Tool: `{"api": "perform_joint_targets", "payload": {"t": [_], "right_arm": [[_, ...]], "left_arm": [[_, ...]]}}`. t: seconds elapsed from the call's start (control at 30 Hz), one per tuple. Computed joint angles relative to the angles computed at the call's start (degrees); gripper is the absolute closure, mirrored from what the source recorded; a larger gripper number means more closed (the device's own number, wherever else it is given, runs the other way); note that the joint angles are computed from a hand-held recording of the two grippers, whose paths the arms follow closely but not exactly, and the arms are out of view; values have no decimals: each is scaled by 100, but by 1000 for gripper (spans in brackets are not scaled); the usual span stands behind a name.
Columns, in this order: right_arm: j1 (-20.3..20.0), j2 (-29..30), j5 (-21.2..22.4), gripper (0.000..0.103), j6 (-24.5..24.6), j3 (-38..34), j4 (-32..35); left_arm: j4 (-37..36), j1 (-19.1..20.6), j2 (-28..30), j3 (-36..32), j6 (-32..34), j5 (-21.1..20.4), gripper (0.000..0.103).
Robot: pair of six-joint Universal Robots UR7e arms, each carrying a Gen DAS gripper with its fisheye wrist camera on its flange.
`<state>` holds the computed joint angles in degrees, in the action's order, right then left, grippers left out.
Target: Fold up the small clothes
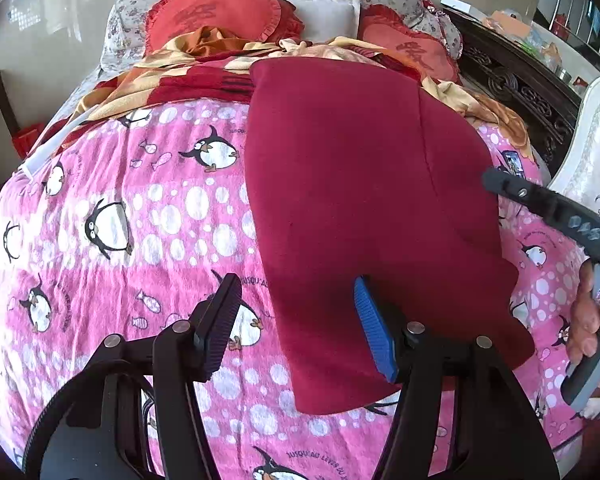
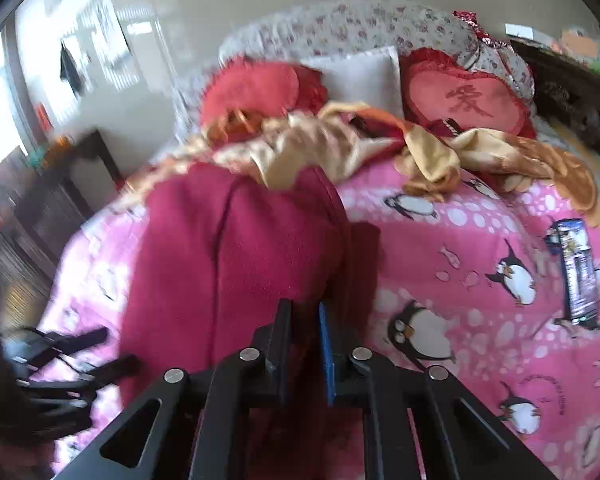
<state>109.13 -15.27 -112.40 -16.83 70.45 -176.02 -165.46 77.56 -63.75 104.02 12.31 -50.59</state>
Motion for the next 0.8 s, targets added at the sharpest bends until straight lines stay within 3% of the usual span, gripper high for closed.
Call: {"api": "perform_joint_targets", "payload": {"t": [0.03, 0.07, 0.2, 0.4, 0.53, 0.7, 0.77, 0.8], "right_arm": [[-19, -25, 80, 27, 64, 57, -96], [-50, -51, 224, 17, 102, 127, -216], [-85, -70, 319, 15, 208, 172, -99], [-213, 63, 349, 15, 446, -11, 390], [-432, 121, 834, 10, 737, -48, 491], [-448, 225, 1270, 6, 498, -233, 791], [-362, 368, 1020, 7, 399, -459, 1002], [-323, 423, 876, 13, 332, -523, 1016]], "left_arm": [[37, 21, 3, -34, -9, -54, 44], [77, 44, 11, -77, -28, -105, 44], [151, 66, 69, -177, -76, -71, 35], [91, 98, 149, -237, -45, -119, 35], [35, 138, 213, -314, 0, -155, 26], [256, 271, 281, -499, -142, -545, 24], [291, 284, 333, -547, -158, -626, 24], [281, 277, 364, -558, -159, -647, 24]]}}
